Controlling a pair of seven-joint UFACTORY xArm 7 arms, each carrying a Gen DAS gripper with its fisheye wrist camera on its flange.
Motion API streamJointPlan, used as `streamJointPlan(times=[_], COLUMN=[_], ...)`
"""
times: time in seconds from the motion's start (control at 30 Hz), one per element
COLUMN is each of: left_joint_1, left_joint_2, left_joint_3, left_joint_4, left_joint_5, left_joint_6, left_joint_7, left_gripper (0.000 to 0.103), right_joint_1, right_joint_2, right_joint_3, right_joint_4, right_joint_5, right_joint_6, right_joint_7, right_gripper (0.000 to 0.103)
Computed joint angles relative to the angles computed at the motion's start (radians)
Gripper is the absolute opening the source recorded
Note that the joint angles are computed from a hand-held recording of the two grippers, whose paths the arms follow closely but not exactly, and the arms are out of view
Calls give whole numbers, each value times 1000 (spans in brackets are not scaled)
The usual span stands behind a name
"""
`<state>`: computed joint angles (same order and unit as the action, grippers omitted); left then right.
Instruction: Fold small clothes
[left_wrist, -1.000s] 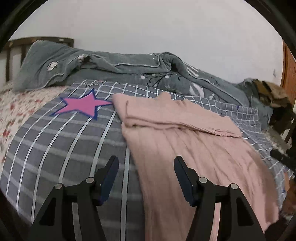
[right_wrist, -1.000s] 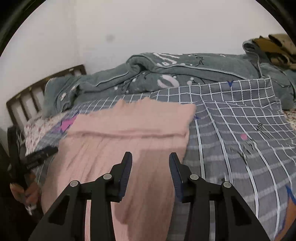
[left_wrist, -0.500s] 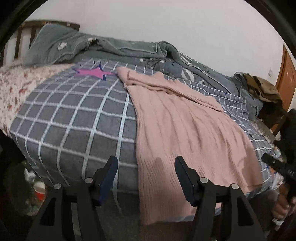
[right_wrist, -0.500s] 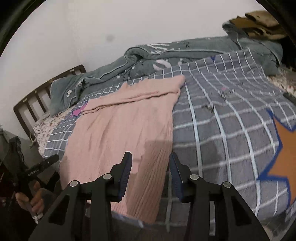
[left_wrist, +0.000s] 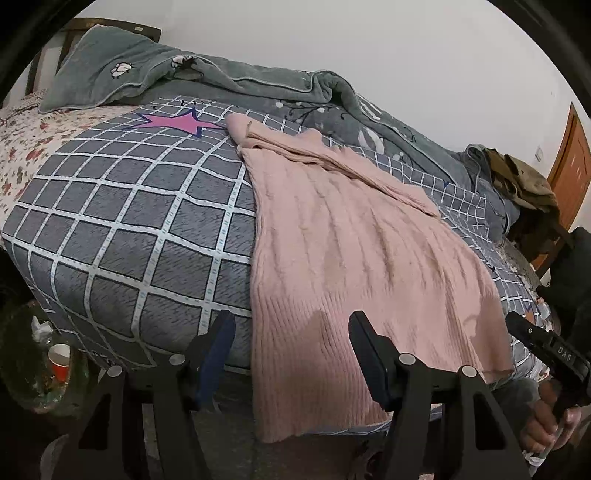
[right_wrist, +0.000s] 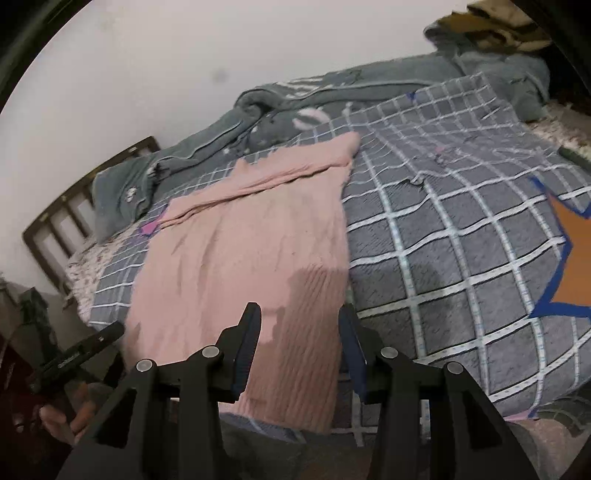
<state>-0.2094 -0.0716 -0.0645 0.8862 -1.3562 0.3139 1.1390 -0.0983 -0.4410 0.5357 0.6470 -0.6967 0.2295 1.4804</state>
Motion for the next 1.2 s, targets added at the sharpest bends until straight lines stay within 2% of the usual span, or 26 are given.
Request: streamJointPlan(times=[0.1, 0.27, 0.37, 0.43, 0.47, 0.5, 0.53, 0.57, 0.7, 0.73, 0.8, 0.9, 0.93, 1.17, 1.2], left_joint_1=[-4, -37, -53, -62, -61, -59, -57, -56, -53, -47, -34, -19, -16, 1, 2], left_joint_2=[15, 32, 39, 46, 45, 40, 36, 28, -10, -17, -16, 0, 2, 2, 4], left_joint_3=[-8, -42, -53, -56, -51, -42, -37, -32, -14, -11, -7, -6, -4, 7, 5], left_joint_4=[9, 6, -2, -9, -5, 0, 2, 2, 1, -4, -7, -6, -5, 1, 3], left_joint_5=[24, 63, 125, 178, 175, 142, 118, 79, -124, -142, -110, 18, 31, 29, 40], left_joint_6=[-14, -136, -195, -236, -222, -190, -180, -172, -153, -143, -121, -91, -80, 2, 2], left_joint_7=[-33, -36, -61, -100, -94, -64, -45, -13, 163, 175, 134, 0, -18, -31, -41], left_gripper=[62, 59, 43, 21, 15, 11, 10, 10, 10, 10, 10, 9, 9, 9, 12], right_joint_1=[8, 59, 109, 146, 164, 174, 183, 194, 204, 197, 186, 177, 173, 160, 159], right_joint_2=[26, 72, 104, 137, 153, 162, 165, 166, 114, 89, 61, 55, 56, 68, 67], right_joint_3=[11, -29, -73, -100, -112, -116, -120, -125, -144, -145, -149, -155, -152, -131, -131], right_joint_4=[29, 59, 71, 91, 104, 113, 117, 120, 89, 71, 49, 34, 34, 37, 33], right_joint_5=[-3, -43, -48, -39, -36, -54, -74, -93, -199, -222, -229, -185, -174, -130, -127], right_joint_6=[60, 117, 131, 165, 184, 194, 202, 211, 174, 152, 122, 98, 97, 103, 99], right_joint_7=[-2, 13, 6, -15, -28, -26, -19, -15, 79, 108, 135, 117, 108, 73, 72], right_gripper=[43, 43, 43, 43, 41, 32, 25, 11, 5, 5, 5, 5, 6, 10, 10])
